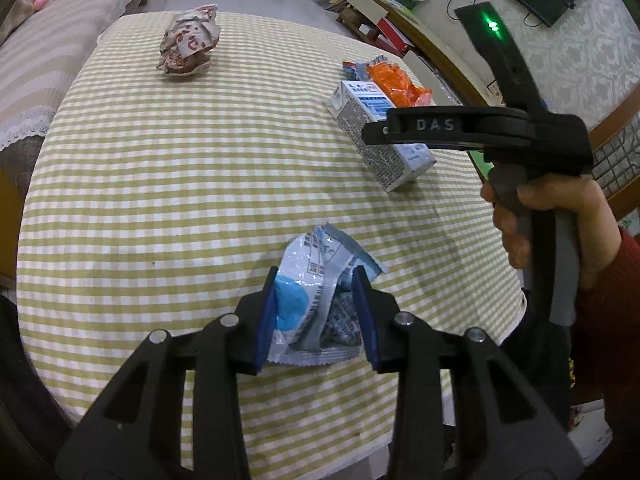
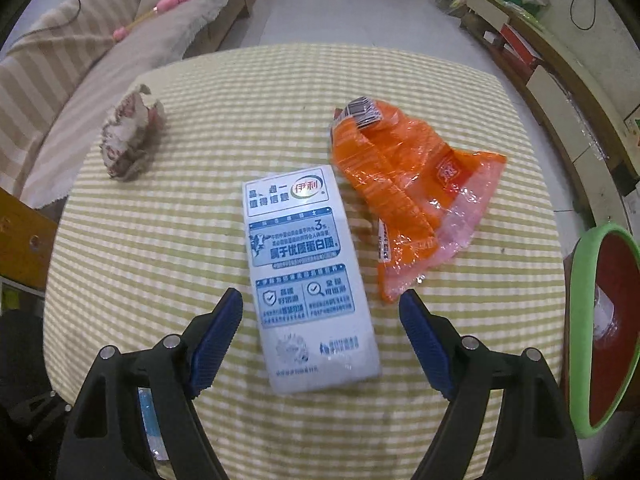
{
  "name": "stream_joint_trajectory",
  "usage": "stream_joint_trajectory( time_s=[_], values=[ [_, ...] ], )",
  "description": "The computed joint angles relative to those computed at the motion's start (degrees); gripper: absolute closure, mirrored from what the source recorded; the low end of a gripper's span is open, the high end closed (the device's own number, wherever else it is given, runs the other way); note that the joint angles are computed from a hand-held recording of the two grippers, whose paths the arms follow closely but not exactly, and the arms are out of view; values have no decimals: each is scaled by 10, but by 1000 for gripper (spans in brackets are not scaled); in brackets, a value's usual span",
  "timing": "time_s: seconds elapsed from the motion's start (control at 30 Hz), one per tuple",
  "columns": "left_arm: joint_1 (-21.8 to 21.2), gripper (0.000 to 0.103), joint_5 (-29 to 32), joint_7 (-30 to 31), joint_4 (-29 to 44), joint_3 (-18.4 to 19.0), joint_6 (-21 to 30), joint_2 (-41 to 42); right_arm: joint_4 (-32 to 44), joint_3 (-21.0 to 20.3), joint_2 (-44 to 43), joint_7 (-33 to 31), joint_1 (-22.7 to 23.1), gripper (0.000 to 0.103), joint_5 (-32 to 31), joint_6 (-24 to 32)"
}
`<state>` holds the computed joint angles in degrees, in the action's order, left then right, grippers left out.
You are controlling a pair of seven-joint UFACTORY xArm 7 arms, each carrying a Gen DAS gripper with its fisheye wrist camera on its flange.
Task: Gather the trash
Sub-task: 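Grasp the white milk carton with the right gripper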
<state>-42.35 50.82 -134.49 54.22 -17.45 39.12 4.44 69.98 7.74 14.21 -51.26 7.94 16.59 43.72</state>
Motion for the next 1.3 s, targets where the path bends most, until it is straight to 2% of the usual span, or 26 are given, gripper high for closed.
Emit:
stream_joint_trajectory(
  time_s=[0.07, 0.6, 0.83, 0.97, 1.13, 1.3],
  values=[
    [0, 68, 3, -5, -2, 0, -3, -1, 0, 1, 1, -5, 4, 49, -11, 4],
    [1, 68, 0, -16, -3, 4, -12, 4, -12, 10, -2, -10, 14, 50, -13, -18],
    [1, 68, -5, -11, -4, 3, -11, 2, -25, 11, -34, -76, -2, 51, 53, 1],
    [1, 68, -6, -12, -4, 3, -11, 3, -22, 6, -56, -109, -10, 51, 103, 35],
    [0, 67, -7, -12, -1, 4, -11, 8, -35, -14, -102, -147, -19, 51, 166, 79],
    [-4, 67, -15, 3, 12, 7, -1, 18, -67, -42, -147, -167, -27, 51, 221, 88]
  ],
)
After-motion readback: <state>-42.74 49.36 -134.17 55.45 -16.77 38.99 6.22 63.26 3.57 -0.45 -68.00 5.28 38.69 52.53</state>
